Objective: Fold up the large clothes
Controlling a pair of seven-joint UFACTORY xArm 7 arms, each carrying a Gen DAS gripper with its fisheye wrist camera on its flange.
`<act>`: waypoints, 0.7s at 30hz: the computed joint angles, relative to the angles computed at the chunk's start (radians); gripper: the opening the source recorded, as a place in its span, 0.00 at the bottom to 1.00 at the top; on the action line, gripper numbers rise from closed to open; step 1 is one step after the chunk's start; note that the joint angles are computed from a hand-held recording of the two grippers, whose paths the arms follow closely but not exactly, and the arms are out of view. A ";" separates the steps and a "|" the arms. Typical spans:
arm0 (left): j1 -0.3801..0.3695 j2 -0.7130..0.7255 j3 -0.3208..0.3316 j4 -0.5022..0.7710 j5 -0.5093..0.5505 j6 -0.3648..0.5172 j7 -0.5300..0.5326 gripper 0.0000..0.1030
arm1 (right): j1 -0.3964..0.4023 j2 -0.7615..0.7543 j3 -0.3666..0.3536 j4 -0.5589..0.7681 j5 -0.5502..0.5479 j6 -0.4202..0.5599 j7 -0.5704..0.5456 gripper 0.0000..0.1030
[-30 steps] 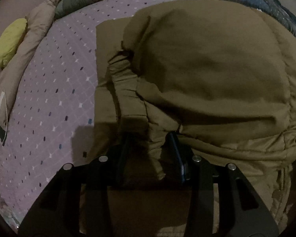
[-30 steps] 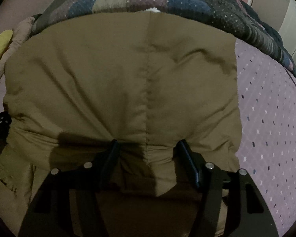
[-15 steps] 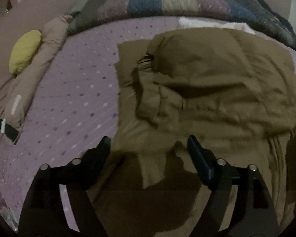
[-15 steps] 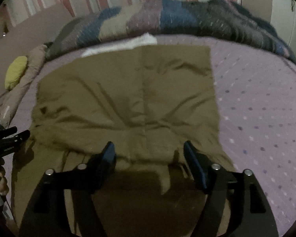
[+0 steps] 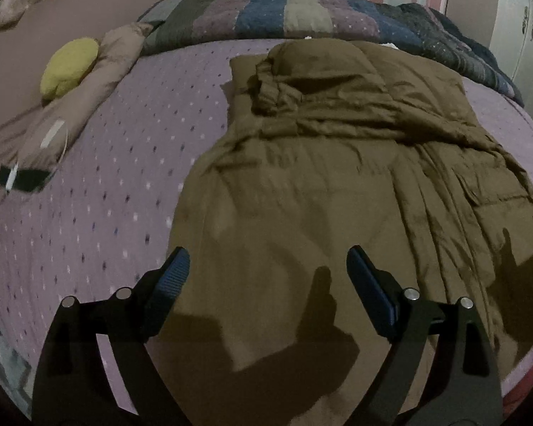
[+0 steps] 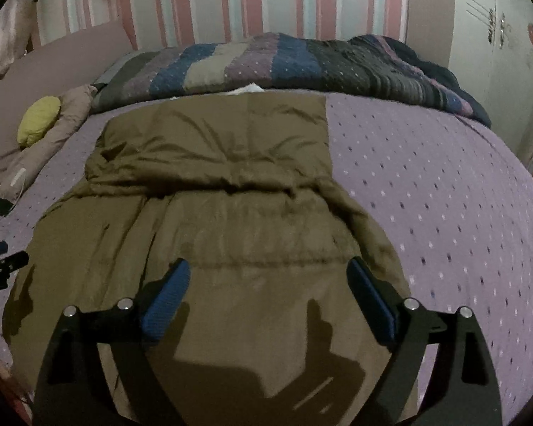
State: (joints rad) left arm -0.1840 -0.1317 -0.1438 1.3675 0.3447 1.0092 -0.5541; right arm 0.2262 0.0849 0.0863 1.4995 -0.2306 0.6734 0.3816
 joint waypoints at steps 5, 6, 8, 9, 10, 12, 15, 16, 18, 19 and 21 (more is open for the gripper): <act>0.002 -0.083 -0.016 -0.104 0.019 -0.015 -0.058 0.87 | -0.017 -0.137 0.003 -0.174 -0.023 -0.053 0.068 0.88; 0.005 -0.111 -0.020 -0.134 0.025 -0.027 -0.075 0.87 | -0.023 -0.150 0.007 -0.193 -0.019 -0.056 0.072 0.88; 0.014 -0.152 -0.027 -0.176 0.021 -0.040 -0.094 0.87 | -0.028 -0.186 0.000 -0.245 0.080 -0.074 0.014 0.88; 0.016 -0.170 -0.029 -0.196 0.010 -0.039 -0.098 0.87 | -0.027 -0.206 -0.006 -0.274 0.142 -0.088 -0.024 0.88; 0.017 -0.184 -0.029 -0.204 -0.001 -0.035 -0.091 0.87 | -0.029 -0.226 -0.008 -0.300 0.180 -0.097 -0.043 0.88; 0.021 -0.202 -0.039 -0.218 -0.003 -0.027 -0.081 0.87 | -0.039 -0.253 0.004 -0.335 0.186 -0.114 -0.037 0.88; 0.029 -0.221 -0.074 -0.224 0.041 -0.007 -0.087 0.87 | -0.061 -0.299 0.034 -0.390 0.125 -0.146 0.013 0.88; 0.028 -0.228 -0.076 -0.226 0.039 -0.001 -0.083 0.87 | -0.070 -0.315 0.045 -0.406 0.100 -0.154 0.036 0.88; 0.022 -0.245 -0.074 -0.233 0.018 0.006 -0.072 0.87 | -0.087 -0.334 0.064 -0.423 0.051 -0.156 0.078 0.88; 0.023 -0.250 -0.076 -0.238 0.015 0.005 -0.074 0.87 | -0.101 -0.348 0.078 -0.435 0.013 -0.154 0.109 0.88; 0.026 -0.267 -0.077 -0.257 0.007 -0.003 -0.082 0.88 | -0.099 -0.358 0.073 -0.447 0.012 -0.152 0.108 0.88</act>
